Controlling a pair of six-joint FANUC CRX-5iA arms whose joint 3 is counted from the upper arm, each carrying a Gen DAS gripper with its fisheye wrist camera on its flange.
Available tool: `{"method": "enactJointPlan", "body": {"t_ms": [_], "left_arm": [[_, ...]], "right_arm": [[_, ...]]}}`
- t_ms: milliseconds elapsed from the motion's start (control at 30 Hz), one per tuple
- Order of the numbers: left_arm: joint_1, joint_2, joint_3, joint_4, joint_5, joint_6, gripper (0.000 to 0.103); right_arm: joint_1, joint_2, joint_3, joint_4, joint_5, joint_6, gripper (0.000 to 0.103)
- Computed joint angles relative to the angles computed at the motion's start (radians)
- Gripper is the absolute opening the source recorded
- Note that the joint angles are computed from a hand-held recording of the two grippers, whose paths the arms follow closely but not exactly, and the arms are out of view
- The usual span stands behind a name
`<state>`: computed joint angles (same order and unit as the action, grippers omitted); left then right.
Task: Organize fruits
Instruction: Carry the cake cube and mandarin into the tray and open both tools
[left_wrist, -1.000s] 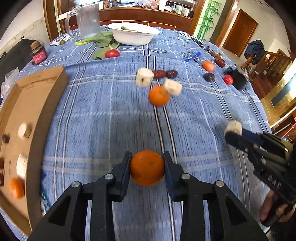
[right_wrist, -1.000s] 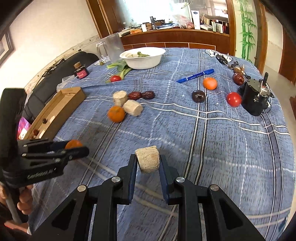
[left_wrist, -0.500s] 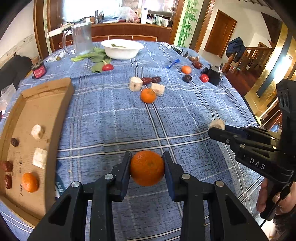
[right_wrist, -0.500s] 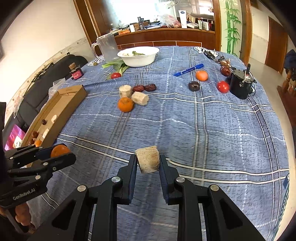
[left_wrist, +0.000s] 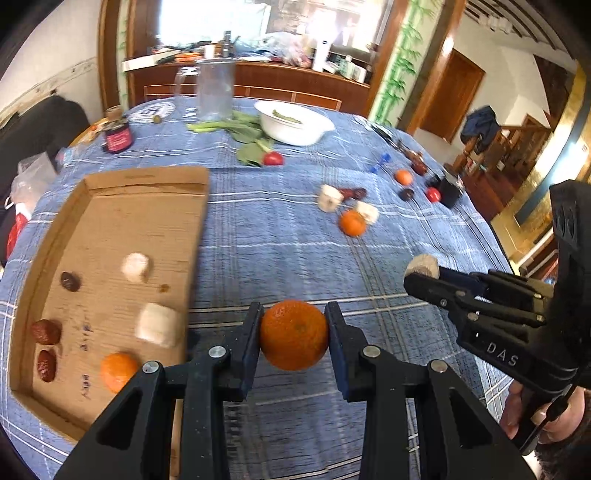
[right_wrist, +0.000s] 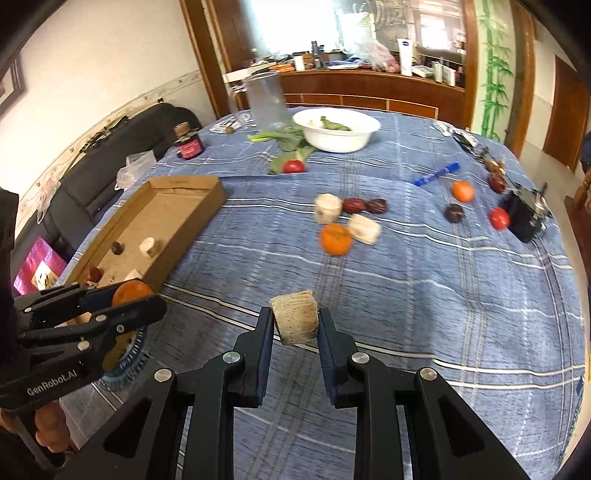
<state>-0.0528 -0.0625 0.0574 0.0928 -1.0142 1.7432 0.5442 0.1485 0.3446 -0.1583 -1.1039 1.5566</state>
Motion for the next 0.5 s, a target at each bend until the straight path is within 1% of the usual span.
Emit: {"method": "enactJointPlan", "body": {"t_ms": [267,500], "left_arm": [[0.102,-0.065,-0.044,-0.004,-0.002,-0.002,0.033],[0.206,-0.096,-0.071,-0.016,-0.012,0.007,0.033]], "right_arm": [[0.058,0.068,0.099,-0.032,-0.031,0.028,0.025],[0.104,0.170,0.241,-0.060,-0.089,0.047,0.026]]}}
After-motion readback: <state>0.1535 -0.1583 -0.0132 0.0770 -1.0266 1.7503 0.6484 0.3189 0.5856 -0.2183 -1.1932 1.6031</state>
